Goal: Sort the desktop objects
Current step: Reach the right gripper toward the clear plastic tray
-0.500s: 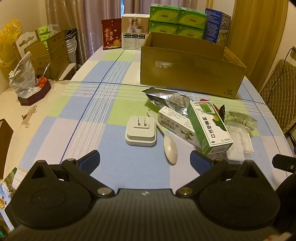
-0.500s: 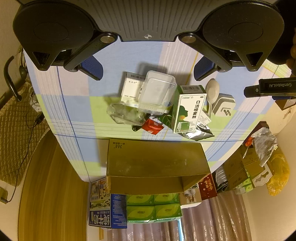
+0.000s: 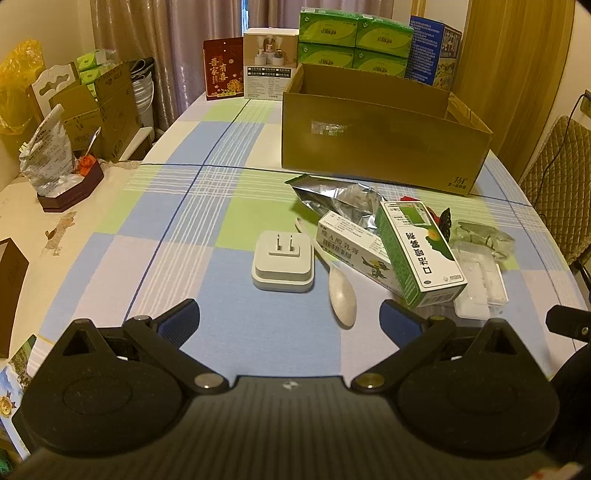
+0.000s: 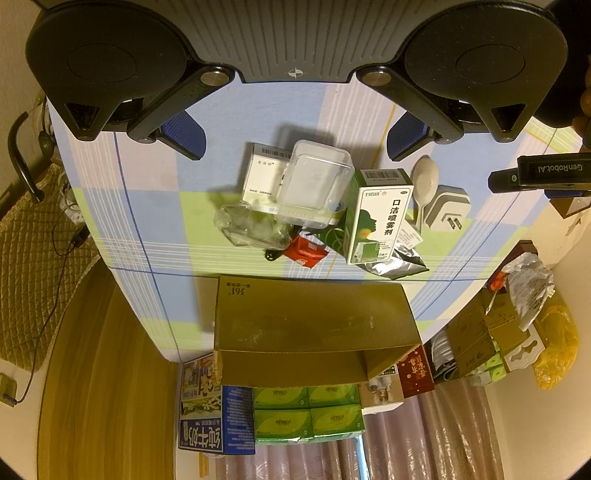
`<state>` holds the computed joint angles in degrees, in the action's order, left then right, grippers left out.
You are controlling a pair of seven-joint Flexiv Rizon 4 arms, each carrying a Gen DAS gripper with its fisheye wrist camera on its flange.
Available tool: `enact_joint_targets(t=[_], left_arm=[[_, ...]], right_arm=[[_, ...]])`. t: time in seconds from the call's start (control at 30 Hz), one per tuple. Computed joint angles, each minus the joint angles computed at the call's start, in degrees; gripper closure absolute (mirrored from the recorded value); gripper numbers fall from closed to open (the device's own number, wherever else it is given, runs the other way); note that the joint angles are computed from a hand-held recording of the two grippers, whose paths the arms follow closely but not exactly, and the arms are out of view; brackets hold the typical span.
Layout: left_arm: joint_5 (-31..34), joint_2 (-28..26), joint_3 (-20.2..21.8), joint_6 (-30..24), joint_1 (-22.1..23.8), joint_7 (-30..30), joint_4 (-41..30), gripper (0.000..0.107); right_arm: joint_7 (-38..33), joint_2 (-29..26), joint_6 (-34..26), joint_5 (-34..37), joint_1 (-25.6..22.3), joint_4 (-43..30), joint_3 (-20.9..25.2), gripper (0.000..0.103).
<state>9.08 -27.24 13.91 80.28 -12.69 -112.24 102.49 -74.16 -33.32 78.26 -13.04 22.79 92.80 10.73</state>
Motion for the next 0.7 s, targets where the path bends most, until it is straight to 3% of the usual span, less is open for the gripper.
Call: enact_joint_targets(t=[0.17, 0.37, 0.5, 0.7], left_arm=[[2.72, -0.07, 2.58, -0.68, -2.22, -2.05, -0.99, 0.005], [5.36, 0.53, 2.85, -0.89, -2.24, -3.18, -1.43, 0.005], [5.10, 1.08, 1.58, -0.19, -1.23, -2.77, -1.00, 0.005], [5.56, 0.78, 1.13, -0.11, -1.16, -1.08, -2.36, 0.005]], right_arm=[[0.11, 0.07, -0.59, -0.30, 0.24, -0.26, -0.61, 0.002], [2.33, 1.04, 0.66, -4.02, 2.63, 1.90, -4.64, 0.002], [1.96, 0.61, 0.98, -2.19, 0.27, 2.01, -1.66, 0.002], [2.25, -0.40, 2.80, -2.00, 0.69, 2.29, -1.91, 0.002]])
